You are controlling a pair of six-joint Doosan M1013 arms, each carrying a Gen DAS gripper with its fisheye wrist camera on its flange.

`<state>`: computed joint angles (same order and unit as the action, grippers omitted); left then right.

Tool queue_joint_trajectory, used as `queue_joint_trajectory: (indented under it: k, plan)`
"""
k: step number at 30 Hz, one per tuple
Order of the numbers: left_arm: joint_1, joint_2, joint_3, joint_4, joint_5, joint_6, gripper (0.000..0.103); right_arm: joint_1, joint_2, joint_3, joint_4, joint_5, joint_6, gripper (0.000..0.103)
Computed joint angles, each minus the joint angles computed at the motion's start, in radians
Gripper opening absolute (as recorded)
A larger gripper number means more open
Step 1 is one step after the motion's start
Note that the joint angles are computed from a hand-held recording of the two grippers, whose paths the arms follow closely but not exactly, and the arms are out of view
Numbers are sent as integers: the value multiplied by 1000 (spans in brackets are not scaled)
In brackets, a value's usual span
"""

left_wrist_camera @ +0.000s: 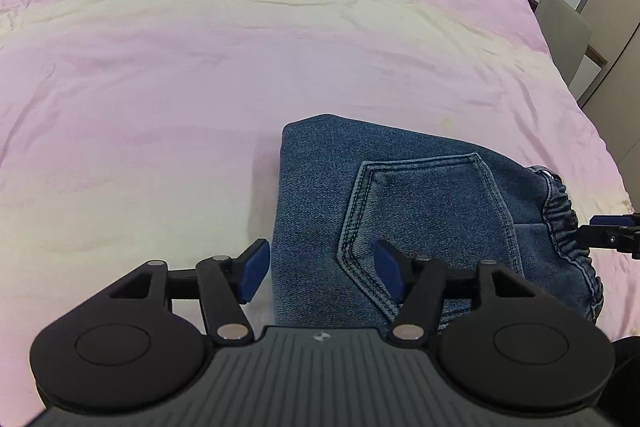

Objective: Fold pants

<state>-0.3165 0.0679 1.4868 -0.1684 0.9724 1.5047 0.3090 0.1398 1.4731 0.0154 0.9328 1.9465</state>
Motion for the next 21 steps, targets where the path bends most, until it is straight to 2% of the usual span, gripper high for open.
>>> queue_joint_trajectory:
  k: [1,4,9,13,17,21]
  plan:
    - [-1,-1,0,9,2,-1,77,-15,1,6,34,17,14,91]
    - [4,1,-3,13,26,3,80,-63,10,35,177,47,32,93]
    - [25,10,1,-34,59,22,86,-126,11,111,412,-6,36,96]
    - [77,20,22,-195,63,22,92,-146,15,140,501,-45,9,98]
    - [138,41,53,-406,73,30,96,-161,27,134,543,-31,-48,98]
    - [167,57,85,-542,58,51,102,-175,43,118,570,-11,-81,98]
